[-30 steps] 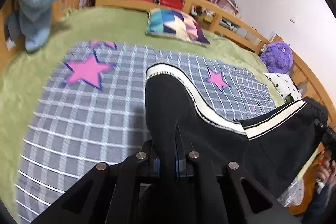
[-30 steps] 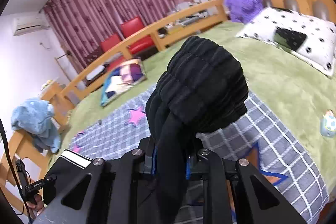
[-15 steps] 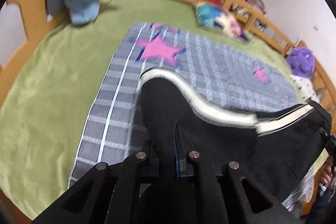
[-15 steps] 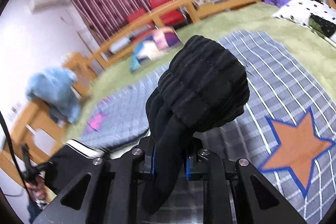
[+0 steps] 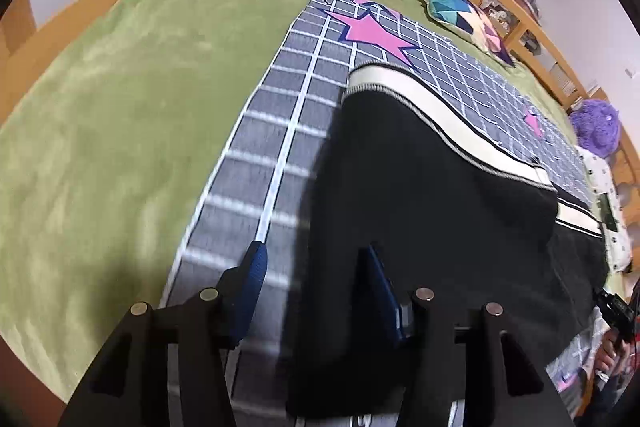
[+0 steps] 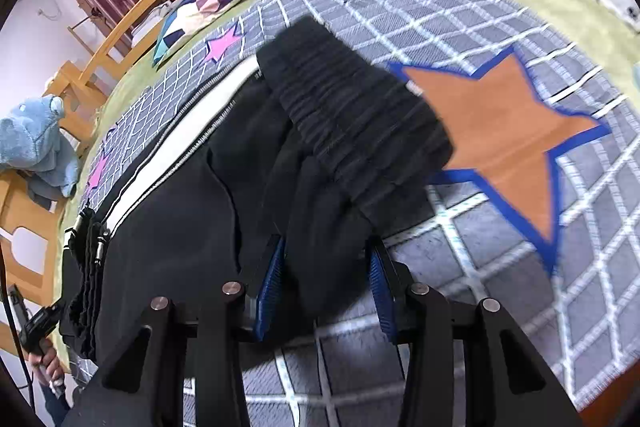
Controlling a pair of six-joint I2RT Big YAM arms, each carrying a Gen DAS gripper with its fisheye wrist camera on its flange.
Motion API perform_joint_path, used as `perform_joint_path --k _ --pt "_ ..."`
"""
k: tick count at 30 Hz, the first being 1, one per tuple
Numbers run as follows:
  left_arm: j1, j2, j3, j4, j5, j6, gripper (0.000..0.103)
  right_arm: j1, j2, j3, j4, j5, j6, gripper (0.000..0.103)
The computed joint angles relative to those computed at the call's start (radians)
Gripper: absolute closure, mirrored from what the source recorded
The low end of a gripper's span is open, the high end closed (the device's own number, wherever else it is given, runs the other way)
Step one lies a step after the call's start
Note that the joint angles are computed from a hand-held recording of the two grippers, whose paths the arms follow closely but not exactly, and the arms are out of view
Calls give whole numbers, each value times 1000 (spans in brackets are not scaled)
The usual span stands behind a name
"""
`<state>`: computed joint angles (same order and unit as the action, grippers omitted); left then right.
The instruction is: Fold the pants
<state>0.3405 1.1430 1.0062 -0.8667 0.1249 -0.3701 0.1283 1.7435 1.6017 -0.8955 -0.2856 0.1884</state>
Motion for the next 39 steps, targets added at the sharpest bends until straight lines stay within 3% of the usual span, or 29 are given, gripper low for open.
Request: perform_joint_path --k 5,12,15,22,26,28,31,36,39 --pt "21 -61 -80 47 113 -54 47 27 -83 -16 23 101 -25 62" --pt "19 -36 -104 102 180 -125 44 88 -132 -8 24 107 -24 62" --pt "-25 -30 -95 101 103 -123 45 115 -124 -5 7 102 5 62" --pt "-53 -51 -72 86 35 -114 81 134 -129 -33 -8 94 34 62" --pt "-132 -64 -8 45 -125 -103 85 124 -138 -37 -10 77 40 62" --pt "-219 -47 63 -4 -279 -77 85 118 -144 -37 -9 77 27 62" --pt "-318 -3 170 -65 -425 -56 85 103 -152 -37 -8 72 -1 62" --pt "-443 80 343 -128 -504 -42 86 76 -152 -36 -5 65 -56 62" --pt "-523 130 433 -140 -506 -37 86 47 -139 -30 -7 34 -79 62"
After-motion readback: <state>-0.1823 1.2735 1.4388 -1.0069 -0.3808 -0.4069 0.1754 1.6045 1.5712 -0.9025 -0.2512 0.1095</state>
